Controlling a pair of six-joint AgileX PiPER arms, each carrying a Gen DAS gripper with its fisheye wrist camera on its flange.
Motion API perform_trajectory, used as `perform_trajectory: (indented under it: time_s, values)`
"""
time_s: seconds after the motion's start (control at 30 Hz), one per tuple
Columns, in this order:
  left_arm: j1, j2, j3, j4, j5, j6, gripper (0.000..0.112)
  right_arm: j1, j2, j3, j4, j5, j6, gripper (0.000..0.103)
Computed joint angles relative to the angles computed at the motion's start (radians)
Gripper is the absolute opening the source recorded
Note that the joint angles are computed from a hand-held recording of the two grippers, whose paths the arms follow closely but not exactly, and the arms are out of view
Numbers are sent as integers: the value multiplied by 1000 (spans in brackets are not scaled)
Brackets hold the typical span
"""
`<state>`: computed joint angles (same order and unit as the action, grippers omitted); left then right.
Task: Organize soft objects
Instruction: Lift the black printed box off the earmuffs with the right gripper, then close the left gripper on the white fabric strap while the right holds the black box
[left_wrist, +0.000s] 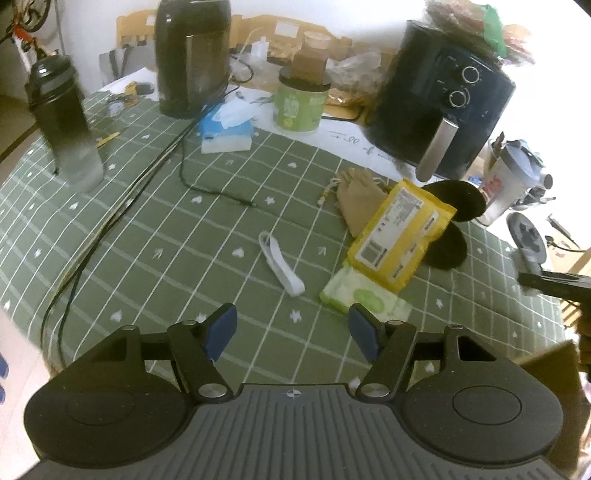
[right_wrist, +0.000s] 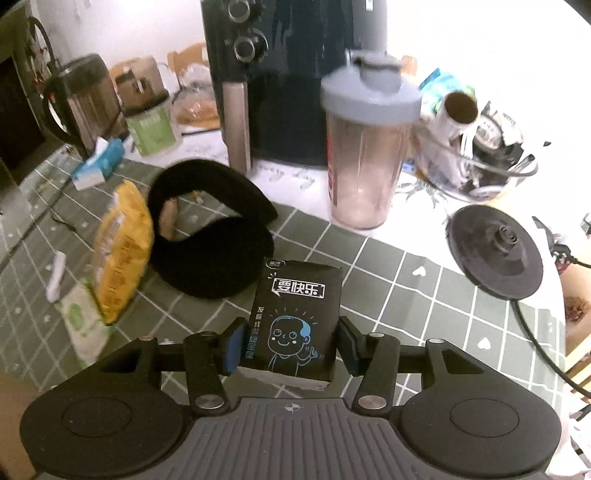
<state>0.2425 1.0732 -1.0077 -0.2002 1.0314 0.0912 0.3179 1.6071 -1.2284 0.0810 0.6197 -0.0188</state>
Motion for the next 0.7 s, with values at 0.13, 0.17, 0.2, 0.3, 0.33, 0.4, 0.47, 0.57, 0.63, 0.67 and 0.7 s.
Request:
perform_trajectory:
  time_s: [0.13,0.17,0.2,0.3,0.33,0.4,0.47,0.57,0.63,0.67,0.7]
  values:
    - [-6,91,5,-15,-97,36,66,-2,-57,8,20,38,-41,54]
    - [-9,114,1,-12,-116,35,66,-3,-73,10,29,47,-46,54]
    - [-12,137,-3,-11,-132,34,66,-6,-89,10,42,56,-53,54]
    - [-18,201,-7,-12,-191,45,66,-16,-138,18,87,72,-64,55]
    - [-25,223,-10,1,-208,38,66,-15,-155,23,87,75,-56,55]
    - [-38,257,-10,18,-236,27,66,-10,-189,33,83,79,-37,55]
    - [-53,301,-10,37,-262,19,66,1,-221,47,67,79,-14,55]
    - [-85,373,-22,101,-279,-33,65,19,-270,77,40,79,25,55]
    - [-96,402,-22,115,-296,-39,65,30,-301,99,23,78,55,55]
    - [-104,416,-21,126,-307,-46,65,32,-318,110,20,78,67,55]
    - [-110,429,-20,137,-316,-54,65,34,-333,121,18,78,78,55]
